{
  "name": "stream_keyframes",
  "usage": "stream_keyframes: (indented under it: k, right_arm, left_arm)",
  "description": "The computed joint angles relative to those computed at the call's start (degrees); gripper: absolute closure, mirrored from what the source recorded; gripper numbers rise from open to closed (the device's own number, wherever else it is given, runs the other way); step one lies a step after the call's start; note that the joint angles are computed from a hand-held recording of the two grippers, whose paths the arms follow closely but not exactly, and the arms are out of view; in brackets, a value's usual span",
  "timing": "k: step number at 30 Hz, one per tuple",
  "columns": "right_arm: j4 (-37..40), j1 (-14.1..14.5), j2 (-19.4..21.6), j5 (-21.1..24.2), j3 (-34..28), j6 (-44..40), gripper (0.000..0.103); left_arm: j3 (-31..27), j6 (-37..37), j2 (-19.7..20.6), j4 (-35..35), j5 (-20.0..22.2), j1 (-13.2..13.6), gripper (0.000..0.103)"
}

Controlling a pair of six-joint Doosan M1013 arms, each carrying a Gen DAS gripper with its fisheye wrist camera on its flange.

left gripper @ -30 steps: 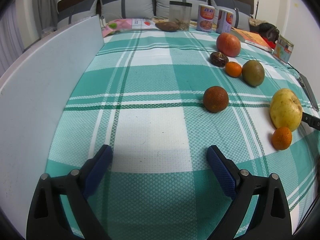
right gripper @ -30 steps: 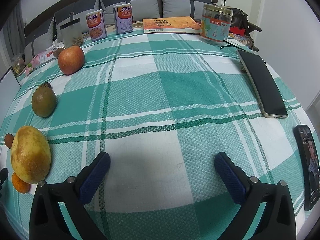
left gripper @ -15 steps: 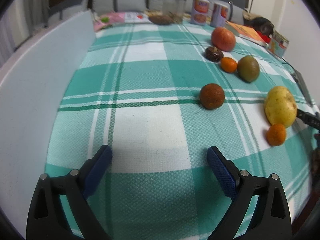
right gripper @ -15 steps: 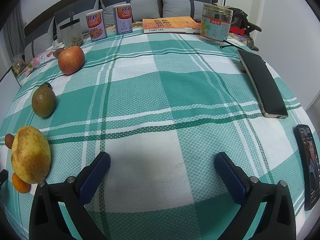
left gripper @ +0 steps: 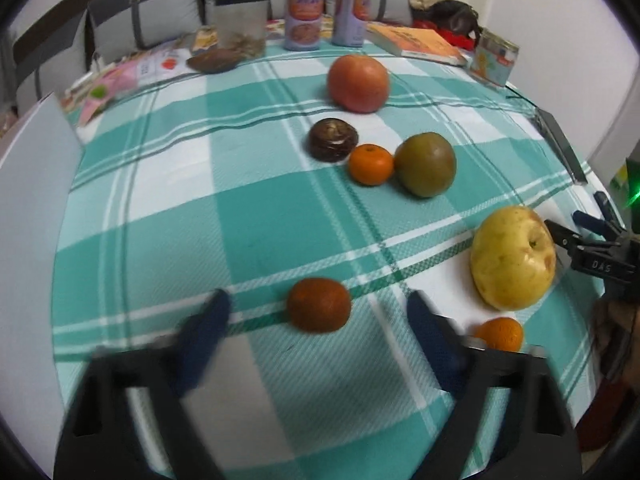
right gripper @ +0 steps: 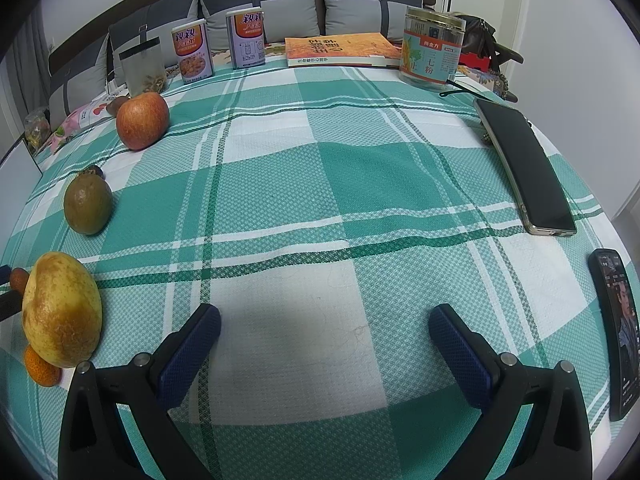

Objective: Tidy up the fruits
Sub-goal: 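Grasp the brown round fruit with the left gripper while the right grasps the green fruit, then carry both fruits into the white box and open both grippers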

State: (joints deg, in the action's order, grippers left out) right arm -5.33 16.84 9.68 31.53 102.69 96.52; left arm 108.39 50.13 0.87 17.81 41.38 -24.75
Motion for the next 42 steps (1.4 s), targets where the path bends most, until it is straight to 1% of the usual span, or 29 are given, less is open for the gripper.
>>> stream_keyframes:
  k: [1,2,3,7,9,11,12,13,14,15,16,17,18,19,20,22,23,24,25,27,29,31,33,35,38,39,40,42]
  right_arm:
    - [0.0,0.0,0.0,0.0,0.0,0.0,0.0]
    - [0.0,0.0,0.0,0.0,0.0,0.0,0.0]
    - [0.03,-0.01,-0.01,0.0,0.01,-0.03,0.0]
    - [1.42,-0.23,0.0,0.07,-0.07,-1.35,0.0]
    - [8.42,-1.45,0.04,1.15,-0.78,-7.02,0.001]
    - [21.89,-3.01,-0.64,2.17,-1.98,-15.53,0.005]
    - [25.92,-2.96,-0.76,2.79,-2.81,-19.3,0.005]
    - [31.3,-2.63,-0.35,5.56,-4.7,-25.25,0.005]
    - [36.32,-2.24,0.99,10.95,-7.53,-30.54,0.005]
    - [38.47,-1.72,2.34,15.06,-9.84,-32.83,0.007]
    - [38.93,-0.64,4.31,19.42,-12.94,-33.27,0.008]
    - [38.06,0.5,6.36,22.63,-15.85,-31.72,0.011]
    - [37.6,1.14,8.02,25.0,-17.91,-30.17,0.016]
    - [36.67,1.75,9.82,27.45,-20.08,-28.19,0.02]
    - [34.52,2.68,11.76,29.2,-22.37,-25.49,0.028]
    - [32.62,3.56,14.01,31.56,-24.69,-23.08,0.033]
    - [33.13,3.65,15.01,33.21,-25.46,-22.34,0.042]
    - [33.67,3.62,15.81,35.32,-25.99,-21.91,0.054]
    - [33.9,3.63,16.47,37.16,-26.48,-21.08,0.054]
    - [34.31,3.56,15.84,35.74,-25.5,-20.7,0.055]
    - [33.1,3.64,14.02,32.11,-23.62,-20.37,0.055]
    - [33.54,3.41,12.27,30.53,-22.31,-22.02,0.055]
    - [32.28,3.93,10.36,29.64,-21.49,-25.12,0.055]
    - [33.57,5.12,8.07,30.28,-20.8,-29.7,0.055]
    - [37.76,7.27,5.63,32.9,-20.0,-35.46,0.055]
    - [39.39,8.71,4.89,34.03,-19.74,-37.57,0.055]
    - [40.9,10.29,4.44,35.15,-19.74,-39.23,0.055]
    - [43.54,13.55,4.06,37.29,-19.72,-41.5,0.055]
  left_arm:
    - [-0.07,0.89,0.35,-2.02,-0.05,0.48,0.065]
    - [0.37,-0.27,0.06,-1.46,-0.44,0.46,0.064]
    - [1.07,-3.14,-0.43,0.63,-1.45,0.19,0.071]
    - [2.24,-8.28,-1.86,1.7,-1.75,-0.09,0.073]
    - [3.09,-10.16,-3.19,1.8,-1.81,-0.17,0.073]
    - [3.6,-11.13,-4.14,2.14,-1.73,-0.2,0.073]
    - [3.93,-11.29,-4.84,2.06,-1.42,-0.28,0.073]
    - [4.13,-11.22,-5.34,1.82,-1.04,-0.4,0.073]
    - [4.22,-11.35,-5.74,1.7,-0.55,-0.58,0.073]
    - [4.29,-11.42,-6.18,1.4,-0.13,-0.71,0.073]
    - [4.37,-11.75,-6.7,1.14,0.15,-0.86,0.073]
    - [4.45,-12.14,-7.17,0.99,0.28,-1.0,0.073]
    - [4.63,-12.86,-8.04,0.75,0.23,-1.2,0.073]
    - [4.77,-13.53,-8.71,0.79,0.18,-1.4,0.073]
    - [4.94,-14.3,-9.4,1.1,0.24,-1.66,0.073]
    - [5.41,-15.87,-11.28,1.75,0.62,-2.28,0.073]
    - [5.63,-16.25,-12.08,1.84,0.94,-2.49,0.073]
    - [5.83,-16.67,-12.81,1.99,1.37,-2.69,0.073]
    - [6.05,-17.22,-13.41,2.21,1.73,-2.88,0.073]
    - [6.52,-17.69,-14.49,1.89,2.22,-2.88,0.073]
    - [7.02,-18.27,-15.54,1.7,2.41,-2.8,0.073]
    - [7.52,-19.14,-17.02,1.86,2.37,-2.77,0.073]
    - [7.7,-20.59,-18.92,2.78,3.25,-2.81,0.073]
    - [7.81,-22.31,-20.88,4.35,4.5,-2.68,0.073]
    - [8.1,-26.61,-24.48,9.13,9.19,-2.05,0.073]
    - [8.34,-28.01,-25.8,10.51,11.63,-1.26,0.073]
    - [8.62,-28.96,-26.55,11.33,13.1,-0.72,0.073]
    - [9.59,-29.94,-28.25,11.21,16.28,1.96,0.073]
